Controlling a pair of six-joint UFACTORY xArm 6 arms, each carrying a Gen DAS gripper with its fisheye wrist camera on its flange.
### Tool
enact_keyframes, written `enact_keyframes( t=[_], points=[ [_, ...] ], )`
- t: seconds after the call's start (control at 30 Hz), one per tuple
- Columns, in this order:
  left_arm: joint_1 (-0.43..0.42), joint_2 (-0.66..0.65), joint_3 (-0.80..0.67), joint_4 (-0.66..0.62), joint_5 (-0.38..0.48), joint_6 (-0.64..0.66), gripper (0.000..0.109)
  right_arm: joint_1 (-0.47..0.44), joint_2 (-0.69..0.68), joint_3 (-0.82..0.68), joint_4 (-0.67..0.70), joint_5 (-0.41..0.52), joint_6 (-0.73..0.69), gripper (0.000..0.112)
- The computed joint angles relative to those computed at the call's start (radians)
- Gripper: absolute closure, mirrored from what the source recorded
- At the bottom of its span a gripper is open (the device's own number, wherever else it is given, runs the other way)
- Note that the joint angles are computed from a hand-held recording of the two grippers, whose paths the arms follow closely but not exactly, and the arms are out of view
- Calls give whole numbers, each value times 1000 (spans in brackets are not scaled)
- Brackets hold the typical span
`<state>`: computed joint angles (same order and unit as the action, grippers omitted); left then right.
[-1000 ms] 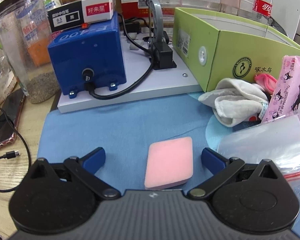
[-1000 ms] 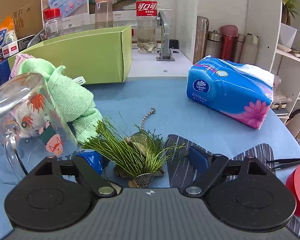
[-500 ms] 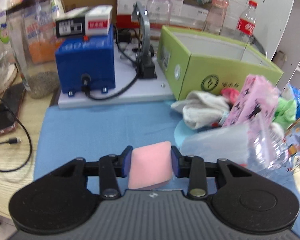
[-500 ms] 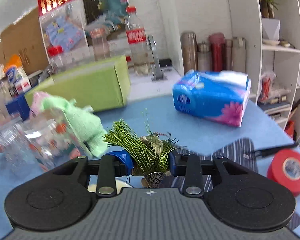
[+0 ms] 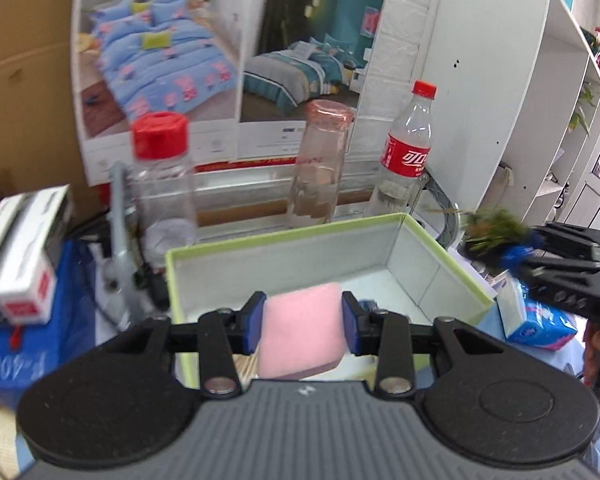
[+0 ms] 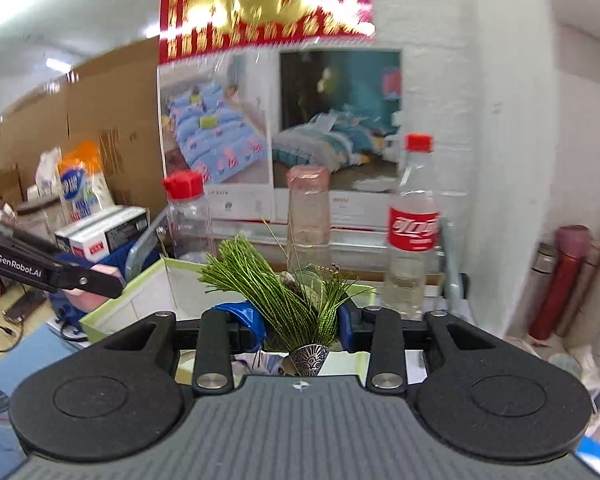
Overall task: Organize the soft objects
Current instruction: 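Drop the pink sponge and grass plant into the green box, opening both tools, then move the left tool to the clear zip bag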
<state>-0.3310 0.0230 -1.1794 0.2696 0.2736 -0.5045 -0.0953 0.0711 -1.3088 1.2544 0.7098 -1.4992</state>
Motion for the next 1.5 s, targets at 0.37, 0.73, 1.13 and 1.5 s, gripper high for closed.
enact_keyframes(
  t=[0.37,0.73,1.13,1.5],
  points=[
    [33,145,-122,80,15,-72,27,91,272,-240,-322,-20,341,79],
    [30,-76,101,370,10,-371,6,36,90,-51,-213,-21,212,62],
    [-37,-463,476,438,96,-477,6,-160,-334,431,91,23,-1,56],
    [-86,-308,405,234,89,-281,6,-304,-473,591,182,58,79,55]
  ],
)
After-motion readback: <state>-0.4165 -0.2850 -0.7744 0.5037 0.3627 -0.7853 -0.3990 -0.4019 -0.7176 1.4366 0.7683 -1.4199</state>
